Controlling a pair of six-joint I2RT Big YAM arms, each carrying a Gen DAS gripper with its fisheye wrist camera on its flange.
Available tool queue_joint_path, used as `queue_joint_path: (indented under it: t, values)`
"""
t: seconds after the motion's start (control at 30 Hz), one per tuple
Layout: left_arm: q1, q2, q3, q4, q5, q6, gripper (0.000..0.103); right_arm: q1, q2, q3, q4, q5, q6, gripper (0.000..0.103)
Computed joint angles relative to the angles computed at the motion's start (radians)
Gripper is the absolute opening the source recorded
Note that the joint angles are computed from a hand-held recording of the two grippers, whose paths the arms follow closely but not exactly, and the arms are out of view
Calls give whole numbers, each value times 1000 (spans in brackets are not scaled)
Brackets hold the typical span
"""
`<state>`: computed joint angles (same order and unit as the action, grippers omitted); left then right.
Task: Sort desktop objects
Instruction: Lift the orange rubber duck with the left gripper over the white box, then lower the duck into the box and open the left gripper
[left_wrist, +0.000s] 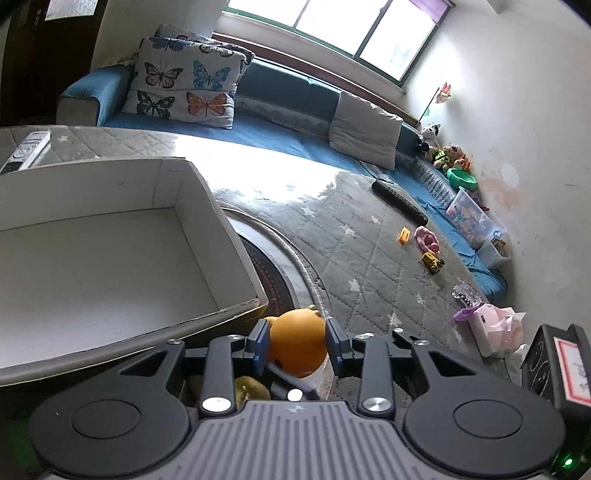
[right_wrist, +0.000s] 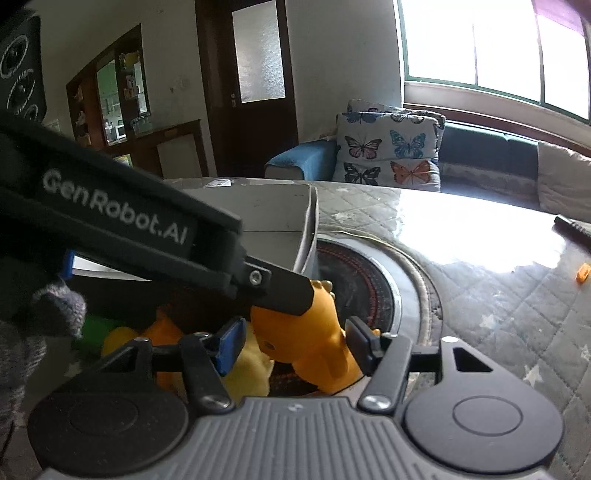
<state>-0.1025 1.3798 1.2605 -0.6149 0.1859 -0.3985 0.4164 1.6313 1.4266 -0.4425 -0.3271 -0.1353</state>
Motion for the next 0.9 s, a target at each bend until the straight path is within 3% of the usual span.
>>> queue_joint_path:
  t: [0.33,0.57,0.73,0.9]
  values:
    - [-10,-32,10,-9,5,7,34,10,-32,27,-54,30,-30,47]
    - [15,-82,23,25,-9,7,33,32,-50,74,-32,37,-51,47]
    - [61,-85,41,45,-27,-1,33,55,5,173,-33,-5,-55,46]
    - [119,-45,62,39,-20,-34,33,73,113,311,-101,-56,-54,46]
